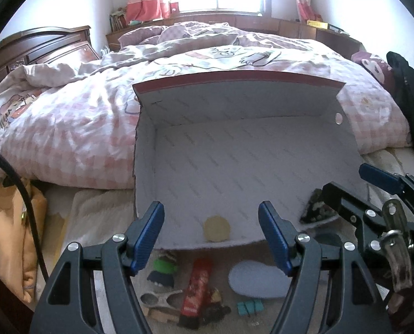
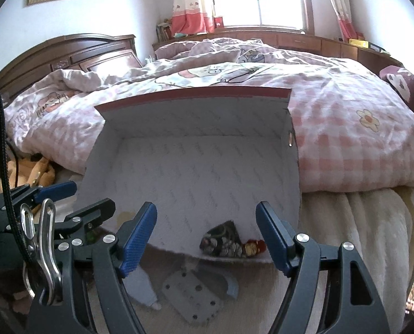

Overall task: Organize objects
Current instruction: 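Withdraw both grippers from the box back toward the objects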

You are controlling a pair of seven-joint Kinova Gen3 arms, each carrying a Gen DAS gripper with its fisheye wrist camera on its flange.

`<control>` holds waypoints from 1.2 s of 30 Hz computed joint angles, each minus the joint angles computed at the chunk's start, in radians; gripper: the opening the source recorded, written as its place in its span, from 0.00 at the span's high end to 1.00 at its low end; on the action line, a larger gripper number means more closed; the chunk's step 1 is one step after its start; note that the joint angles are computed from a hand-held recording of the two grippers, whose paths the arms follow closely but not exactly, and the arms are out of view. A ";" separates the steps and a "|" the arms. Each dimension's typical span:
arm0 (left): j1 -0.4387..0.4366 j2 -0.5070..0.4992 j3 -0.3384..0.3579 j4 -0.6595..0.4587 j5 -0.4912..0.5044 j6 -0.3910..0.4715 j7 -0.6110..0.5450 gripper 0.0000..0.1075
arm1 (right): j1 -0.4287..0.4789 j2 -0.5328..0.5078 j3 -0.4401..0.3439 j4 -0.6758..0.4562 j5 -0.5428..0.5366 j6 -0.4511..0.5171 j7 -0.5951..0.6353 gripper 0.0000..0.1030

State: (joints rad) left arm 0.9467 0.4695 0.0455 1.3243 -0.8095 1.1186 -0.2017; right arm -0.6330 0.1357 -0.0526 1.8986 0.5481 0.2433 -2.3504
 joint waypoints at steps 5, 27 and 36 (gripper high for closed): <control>0.029 -0.017 0.010 0.014 -0.008 0.012 0.033 0.34 | -0.010 -0.048 0.002 0.056 0.055 -0.022 -0.078 0.27; 0.129 -0.056 0.085 0.149 -0.026 0.052 0.247 0.34 | 0.171 -0.175 -0.226 0.280 0.059 -0.084 -0.174 0.27; 0.122 -0.078 0.103 0.234 -0.015 0.021 0.328 0.34 | 0.212 -0.176 -0.283 0.308 0.091 -0.077 -0.221 0.27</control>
